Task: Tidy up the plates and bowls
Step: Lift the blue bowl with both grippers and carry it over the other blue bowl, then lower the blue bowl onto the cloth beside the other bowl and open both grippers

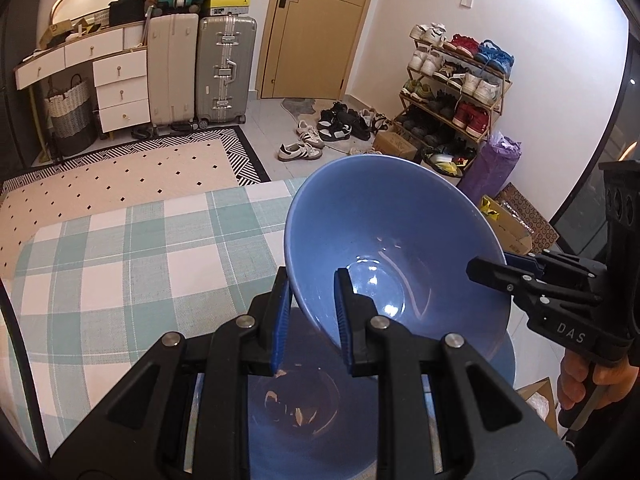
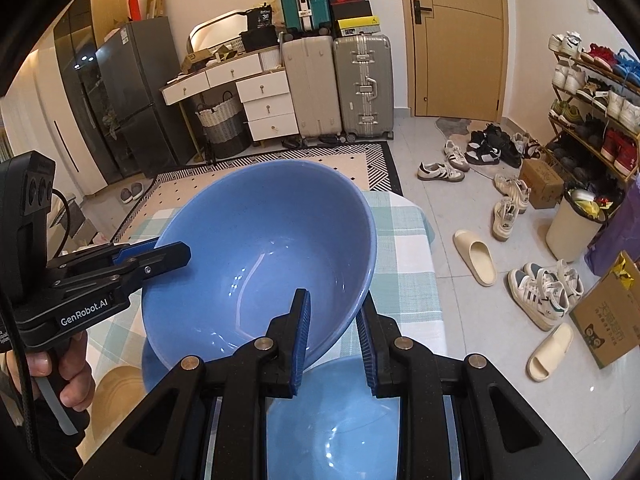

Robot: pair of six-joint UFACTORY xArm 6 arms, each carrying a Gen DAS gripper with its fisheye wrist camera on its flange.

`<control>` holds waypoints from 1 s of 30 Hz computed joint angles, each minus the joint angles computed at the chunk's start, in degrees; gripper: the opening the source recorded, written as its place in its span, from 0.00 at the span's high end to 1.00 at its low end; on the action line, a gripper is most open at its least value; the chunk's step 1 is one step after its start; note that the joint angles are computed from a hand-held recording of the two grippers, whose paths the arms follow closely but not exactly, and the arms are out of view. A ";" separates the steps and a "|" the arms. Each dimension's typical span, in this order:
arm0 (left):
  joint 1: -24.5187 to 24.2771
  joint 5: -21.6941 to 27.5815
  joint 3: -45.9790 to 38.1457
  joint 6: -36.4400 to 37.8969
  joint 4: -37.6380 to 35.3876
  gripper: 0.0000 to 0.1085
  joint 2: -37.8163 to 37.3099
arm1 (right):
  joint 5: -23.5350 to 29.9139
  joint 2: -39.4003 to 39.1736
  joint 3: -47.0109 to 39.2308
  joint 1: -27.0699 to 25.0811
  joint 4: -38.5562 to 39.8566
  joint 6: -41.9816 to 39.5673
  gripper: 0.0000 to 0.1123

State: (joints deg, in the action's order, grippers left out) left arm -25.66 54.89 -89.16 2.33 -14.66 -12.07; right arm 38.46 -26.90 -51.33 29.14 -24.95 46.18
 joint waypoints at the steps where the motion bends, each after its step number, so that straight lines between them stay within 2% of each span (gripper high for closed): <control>1: 0.16 -0.05 0.56 -0.06 0.00 0.84 -0.76 | 0.15 -0.01 -0.16 0.54 -0.22 0.37 0.79; 15: 4.14 0.83 12.33 -0.98 0.67 0.84 -14.59 | 0.21 3.43 -2.85 6.82 -1.00 2.46 0.79; 30: 6.97 0.47 21.21 0.21 -0.24 0.84 -19.66 | -0.75 7.50 -3.05 8.82 1.38 1.01 0.79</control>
